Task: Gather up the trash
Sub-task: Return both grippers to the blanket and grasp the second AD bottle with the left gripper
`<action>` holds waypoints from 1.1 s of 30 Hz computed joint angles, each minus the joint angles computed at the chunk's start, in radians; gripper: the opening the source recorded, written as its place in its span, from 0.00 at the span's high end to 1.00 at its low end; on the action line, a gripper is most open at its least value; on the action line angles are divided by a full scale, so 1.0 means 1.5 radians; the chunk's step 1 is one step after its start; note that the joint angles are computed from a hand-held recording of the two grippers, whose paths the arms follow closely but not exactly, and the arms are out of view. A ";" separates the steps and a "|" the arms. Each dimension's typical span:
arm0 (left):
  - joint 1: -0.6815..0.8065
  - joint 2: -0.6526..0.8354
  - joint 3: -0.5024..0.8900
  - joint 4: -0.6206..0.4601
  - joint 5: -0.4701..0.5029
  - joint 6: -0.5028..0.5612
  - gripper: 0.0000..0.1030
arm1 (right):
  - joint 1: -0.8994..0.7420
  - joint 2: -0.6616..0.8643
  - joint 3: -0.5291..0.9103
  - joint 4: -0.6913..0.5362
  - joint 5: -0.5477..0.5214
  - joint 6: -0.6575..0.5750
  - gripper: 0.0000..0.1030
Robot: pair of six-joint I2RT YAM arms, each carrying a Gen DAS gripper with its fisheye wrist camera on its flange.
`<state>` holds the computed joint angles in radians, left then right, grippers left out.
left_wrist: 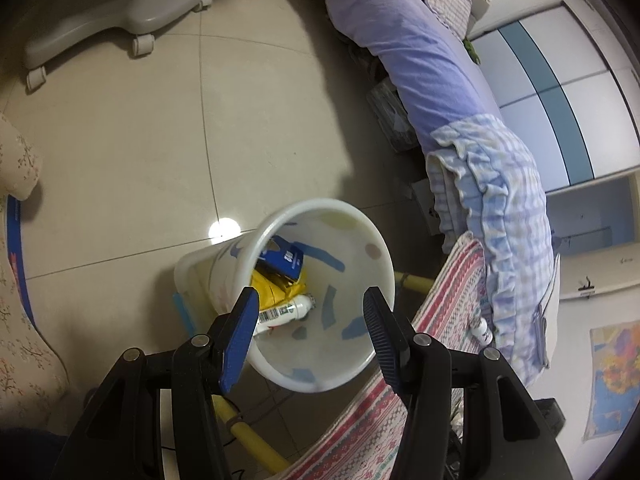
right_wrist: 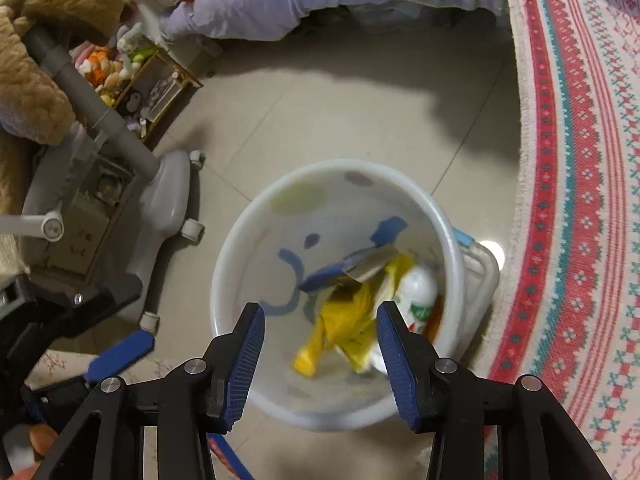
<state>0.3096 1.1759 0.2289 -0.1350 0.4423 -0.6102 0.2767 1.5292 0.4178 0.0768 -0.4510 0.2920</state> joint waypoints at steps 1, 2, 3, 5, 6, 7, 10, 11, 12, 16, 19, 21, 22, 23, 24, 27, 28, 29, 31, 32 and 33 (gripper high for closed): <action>-0.017 -0.011 -0.002 -0.004 -0.010 -0.006 0.45 | -0.018 -0.016 -0.009 -0.012 -0.008 -0.013 0.50; -0.033 -0.023 -0.003 -0.009 -0.020 -0.010 0.45 | -0.034 -0.032 -0.015 -0.028 -0.016 -0.026 0.50; -0.052 -0.035 -0.005 -0.013 -0.034 -0.018 0.45 | -0.045 -0.045 -0.018 -0.040 -0.020 -0.036 0.50; -0.108 -0.067 -0.006 -0.028 -0.080 -0.040 0.45 | -0.084 -0.091 -0.027 -0.089 -0.033 -0.079 0.50; -0.148 -0.089 -0.007 -0.041 -0.114 -0.057 0.45 | -0.088 -0.103 -0.026 -0.103 -0.032 -0.083 0.50; -0.184 -0.104 -0.007 -0.050 -0.140 -0.070 0.45 | -0.114 -0.125 -0.027 -0.133 -0.041 -0.110 0.50; -0.293 -0.143 -0.004 -0.076 -0.204 -0.112 0.45 | -0.195 -0.184 -0.027 -0.219 -0.064 -0.184 0.50; -0.337 -0.151 -0.001 -0.084 -0.229 -0.130 0.45 | -0.232 -0.205 -0.024 -0.255 -0.076 -0.219 0.50; -0.382 -0.157 0.002 -0.092 -0.255 -0.149 0.45 | -0.275 -0.221 -0.018 -0.297 -0.092 -0.262 0.50; -0.575 -0.127 0.030 -0.104 -0.352 -0.234 0.45 | -0.432 -0.255 0.018 -0.446 -0.138 -0.423 0.50; -0.688 -0.089 0.059 -0.108 -0.400 -0.293 0.45 | -0.570 -0.249 0.070 -0.560 -0.157 -0.570 0.50; -0.752 -0.060 0.078 -0.106 -0.425 -0.323 0.45 | -0.663 -0.215 0.111 -0.618 -0.164 -0.667 0.50; -0.791 -0.040 0.095 -0.110 -0.441 -0.344 0.45 | -0.710 -0.190 0.138 -0.646 -0.167 -0.715 0.50; -0.823 -0.021 0.112 -0.113 -0.453 -0.362 0.45 | -0.754 -0.161 0.167 -0.671 -0.169 -0.758 0.50; -0.849 -0.002 0.129 -0.117 -0.460 -0.376 0.45 | -0.786 -0.138 0.191 -0.689 -0.171 -0.788 0.50; -0.920 0.050 0.179 -0.121 -0.462 -0.419 0.45 | -0.871 -0.062 0.279 -0.733 -0.178 -0.859 0.50; -0.942 0.069 0.199 -0.123 -0.460 -0.436 0.45 | -0.897 -0.035 0.311 -0.747 -0.182 -0.874 0.50; -0.960 0.087 0.218 -0.124 -0.460 -0.448 0.45 | -0.919 -0.003 0.346 -0.760 -0.187 -0.885 0.50; -0.984 0.128 0.258 -0.122 -0.444 -0.458 0.45 | -0.953 0.062 0.418 -0.785 -0.197 -0.893 0.49; -0.987 0.148 0.278 -0.121 -0.430 -0.456 0.45 | -0.961 0.084 0.446 -0.793 -0.201 -0.891 0.48; -0.986 0.164 0.295 -0.122 -0.418 -0.451 0.45 | -0.972 0.118 0.487 -0.800 -0.205 -0.884 0.48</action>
<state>-1.1689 1.4218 0.6711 -0.3177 -0.1841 -1.2872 -1.1814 1.7056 1.1488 -1.1234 -0.7591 -1.0344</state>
